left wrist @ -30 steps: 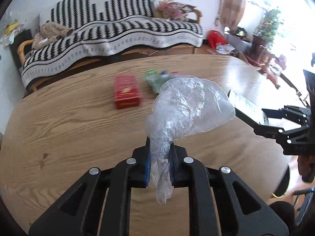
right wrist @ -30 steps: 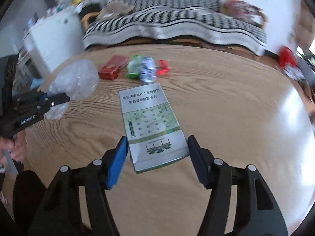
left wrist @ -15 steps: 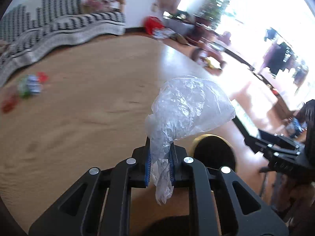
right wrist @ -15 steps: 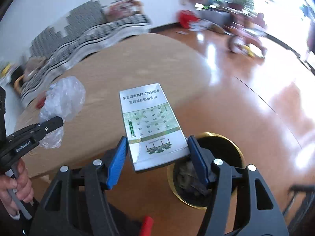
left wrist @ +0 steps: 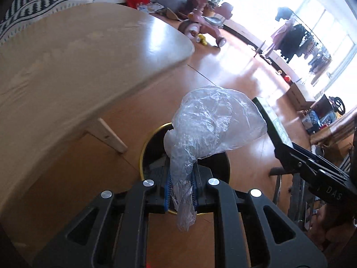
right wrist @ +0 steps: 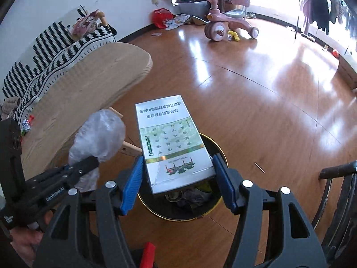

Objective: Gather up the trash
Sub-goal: 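Carry the clear plastic bag and green-and-white leaflet box over the bin, then open both tools to drop the plastic bag and leaflet box into the bin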

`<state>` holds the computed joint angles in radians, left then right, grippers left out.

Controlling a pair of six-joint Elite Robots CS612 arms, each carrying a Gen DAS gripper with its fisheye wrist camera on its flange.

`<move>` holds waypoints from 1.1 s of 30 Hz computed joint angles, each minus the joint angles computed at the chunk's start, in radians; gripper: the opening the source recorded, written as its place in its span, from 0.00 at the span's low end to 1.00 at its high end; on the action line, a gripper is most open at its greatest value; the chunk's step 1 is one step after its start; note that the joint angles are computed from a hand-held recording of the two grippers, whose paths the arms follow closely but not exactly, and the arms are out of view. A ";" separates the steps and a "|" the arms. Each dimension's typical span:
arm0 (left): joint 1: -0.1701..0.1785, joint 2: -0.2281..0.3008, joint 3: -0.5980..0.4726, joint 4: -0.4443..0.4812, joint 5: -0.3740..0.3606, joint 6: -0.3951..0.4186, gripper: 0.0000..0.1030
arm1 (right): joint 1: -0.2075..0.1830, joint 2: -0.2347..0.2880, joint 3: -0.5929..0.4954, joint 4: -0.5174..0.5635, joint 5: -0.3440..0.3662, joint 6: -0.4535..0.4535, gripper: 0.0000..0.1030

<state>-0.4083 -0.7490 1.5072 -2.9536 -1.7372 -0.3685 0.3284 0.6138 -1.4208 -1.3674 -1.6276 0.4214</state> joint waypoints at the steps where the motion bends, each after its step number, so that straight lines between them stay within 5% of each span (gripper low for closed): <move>1: 0.000 0.006 -0.005 0.001 -0.007 0.004 0.13 | -0.002 0.004 -0.003 0.002 0.001 0.004 0.59; 22: 0.004 0.048 -0.078 0.085 -0.049 0.036 0.16 | 0.007 -0.014 0.044 -0.009 -0.024 0.018 0.59; 27: -0.005 0.053 -0.082 0.073 -0.032 0.048 0.62 | 0.009 -0.013 0.044 -0.013 -0.027 0.019 0.59; 33: -0.007 0.059 -0.089 0.081 -0.038 0.056 0.67 | 0.013 -0.012 0.046 -0.012 -0.029 0.025 0.59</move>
